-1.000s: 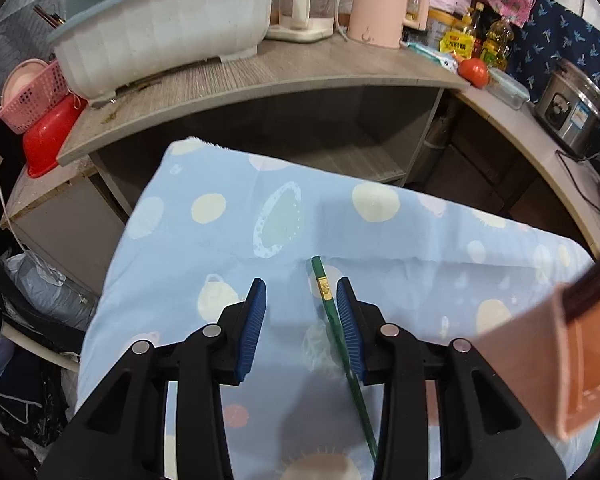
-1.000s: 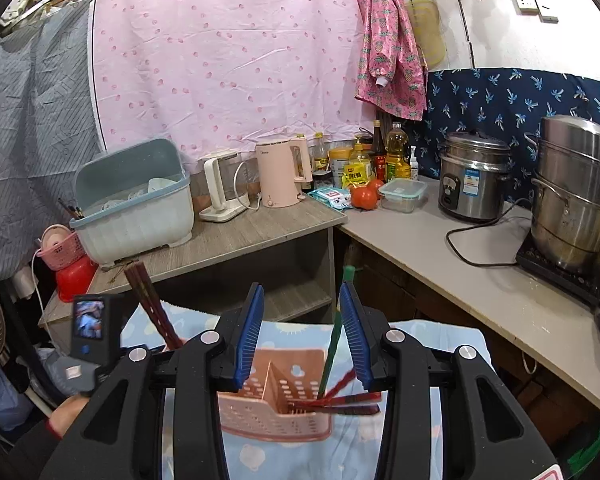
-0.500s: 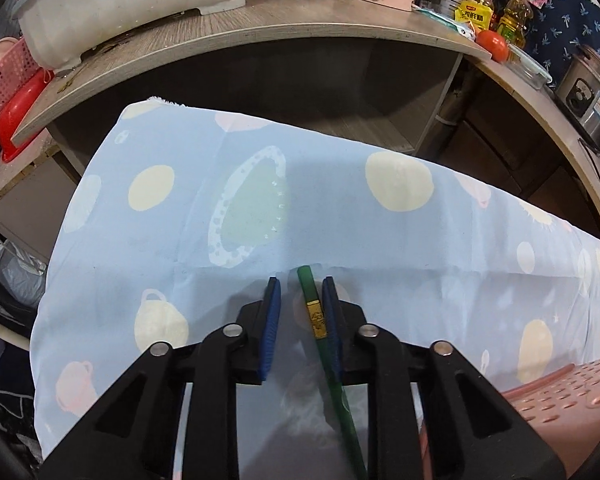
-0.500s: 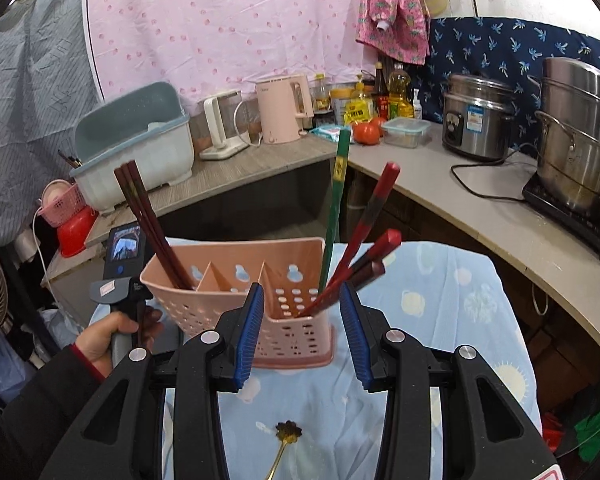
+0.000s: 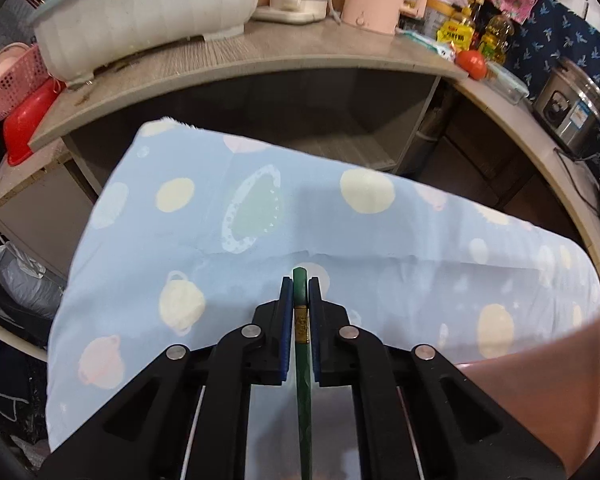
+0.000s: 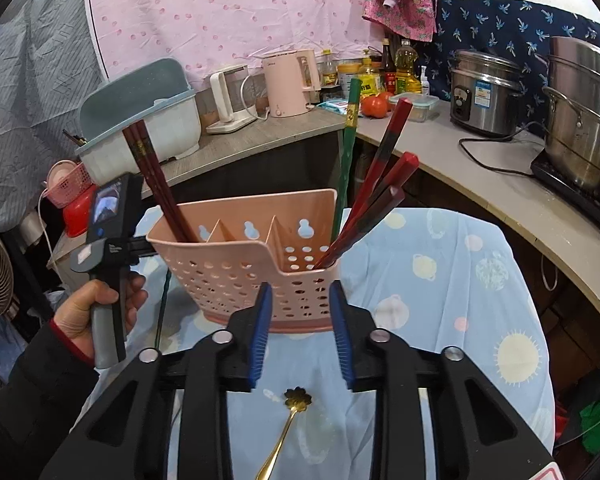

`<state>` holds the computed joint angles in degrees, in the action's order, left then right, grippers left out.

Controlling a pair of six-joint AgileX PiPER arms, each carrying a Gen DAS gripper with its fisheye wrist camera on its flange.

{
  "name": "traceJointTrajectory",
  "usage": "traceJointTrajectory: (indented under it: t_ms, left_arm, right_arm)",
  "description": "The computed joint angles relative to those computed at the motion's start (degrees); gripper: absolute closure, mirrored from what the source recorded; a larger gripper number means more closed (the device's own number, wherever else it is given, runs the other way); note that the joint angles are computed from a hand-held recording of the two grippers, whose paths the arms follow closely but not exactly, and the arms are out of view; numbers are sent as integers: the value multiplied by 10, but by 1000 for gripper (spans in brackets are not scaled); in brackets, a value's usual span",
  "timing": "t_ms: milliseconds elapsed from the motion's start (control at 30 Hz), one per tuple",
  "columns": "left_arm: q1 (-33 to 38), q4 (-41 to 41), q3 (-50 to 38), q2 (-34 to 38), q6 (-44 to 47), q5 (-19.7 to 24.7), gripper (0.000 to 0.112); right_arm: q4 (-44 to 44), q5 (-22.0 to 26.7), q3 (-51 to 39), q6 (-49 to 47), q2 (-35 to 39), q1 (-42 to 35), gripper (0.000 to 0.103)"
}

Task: Organize utensils

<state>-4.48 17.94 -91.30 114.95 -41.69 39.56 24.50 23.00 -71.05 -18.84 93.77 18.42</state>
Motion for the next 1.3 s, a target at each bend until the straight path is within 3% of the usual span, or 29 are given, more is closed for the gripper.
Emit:
traceJointTrajectory:
  t_ms: [300, 600, 900, 1300]
  left_arm:
    - [-42, 67, 71, -143, -59, 17, 105]
    - [-118, 139, 68, -255, -113, 81, 105]
    - [-204, 200, -55, -271, -112, 175, 105]
    - [-278, 244, -354, -168, -1, 296, 105]
  right_arm:
    - [39, 14, 30, -38, -37, 0, 95]
    - [63, 34, 41, -61, -69, 1, 96]
    - [72, 55, 4, -63, -67, 3, 96]
    - [64, 65, -58, -54, -36, 1, 97]
